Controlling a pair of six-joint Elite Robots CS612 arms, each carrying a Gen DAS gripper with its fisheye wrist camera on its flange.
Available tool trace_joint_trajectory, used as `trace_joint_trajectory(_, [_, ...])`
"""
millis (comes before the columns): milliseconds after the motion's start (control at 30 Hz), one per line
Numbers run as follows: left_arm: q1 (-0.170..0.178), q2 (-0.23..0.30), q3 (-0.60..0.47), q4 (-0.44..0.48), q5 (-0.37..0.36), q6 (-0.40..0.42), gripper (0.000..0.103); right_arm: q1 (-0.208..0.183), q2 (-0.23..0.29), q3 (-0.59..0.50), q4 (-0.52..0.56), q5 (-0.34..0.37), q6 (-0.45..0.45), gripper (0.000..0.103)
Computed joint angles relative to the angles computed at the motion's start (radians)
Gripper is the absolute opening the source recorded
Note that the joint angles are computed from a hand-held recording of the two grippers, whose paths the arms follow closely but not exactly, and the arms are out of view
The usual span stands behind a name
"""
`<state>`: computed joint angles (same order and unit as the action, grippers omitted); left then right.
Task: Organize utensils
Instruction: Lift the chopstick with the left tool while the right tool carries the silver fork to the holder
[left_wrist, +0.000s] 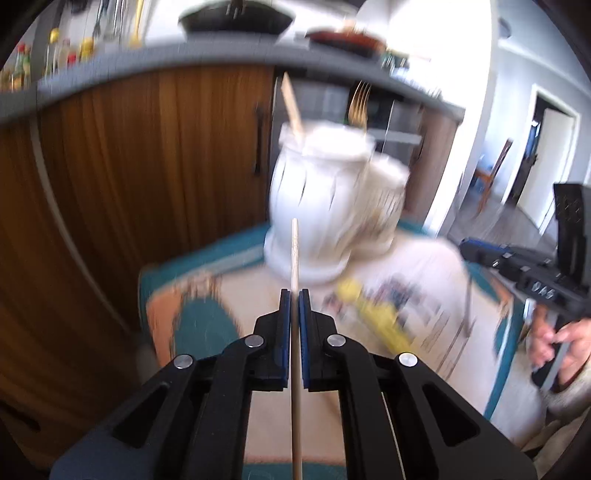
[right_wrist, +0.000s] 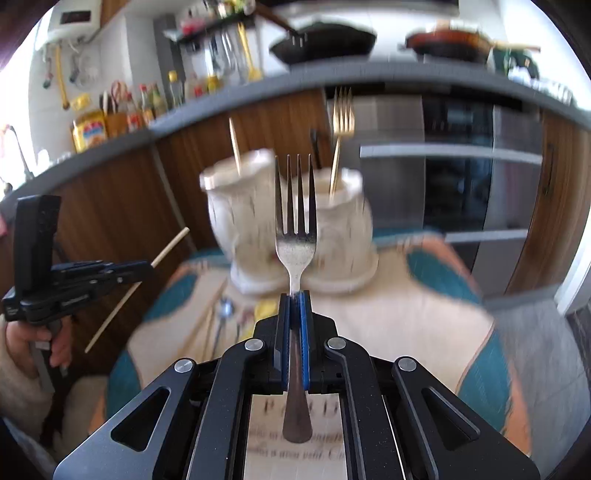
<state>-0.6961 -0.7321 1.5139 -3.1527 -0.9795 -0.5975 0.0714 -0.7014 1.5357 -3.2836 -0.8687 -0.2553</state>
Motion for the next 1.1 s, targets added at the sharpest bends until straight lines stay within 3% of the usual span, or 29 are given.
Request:
trace_joint_trajectory(67, [-0.001,0.003,-0.016,-0.076,0.027,0.053,0.004,0.002,0.011,-0.023,-0.089,0.009,0.056,0.006])
trace_joint_trajectory(267, [0.02,0.057,-0.164,-0.269,0.067,0.23,0.004,0.016,0.056,-0.156,-0.185,0.001,0.213,0.006])
trace_joint_trajectory(533, [0.065,0.192,-0.434,-0.398,0.078,0.333,0.004,0.035,0.145,-0.365,-0.246,-0.063,0.374,0.006])
trace_joint_trajectory(700, [0.079,0.269,-0.549,-0.419,0.086,0.359,0.004,0.047,0.188,-0.433,-0.205,-0.099,0.385,0.006])
trace_joint_trajectory(833, [0.08,0.3,-0.577,-0.415,0.103,0.38,0.004,0.053,0.207,-0.444,-0.154,-0.098,0.361,0.006])
trace_joint_trajectory(1100, [0.077,0.271,-0.486,-0.366,0.086,0.33,0.004,0.053,0.204,-0.412,-0.08,-0.083,0.277,0.006])
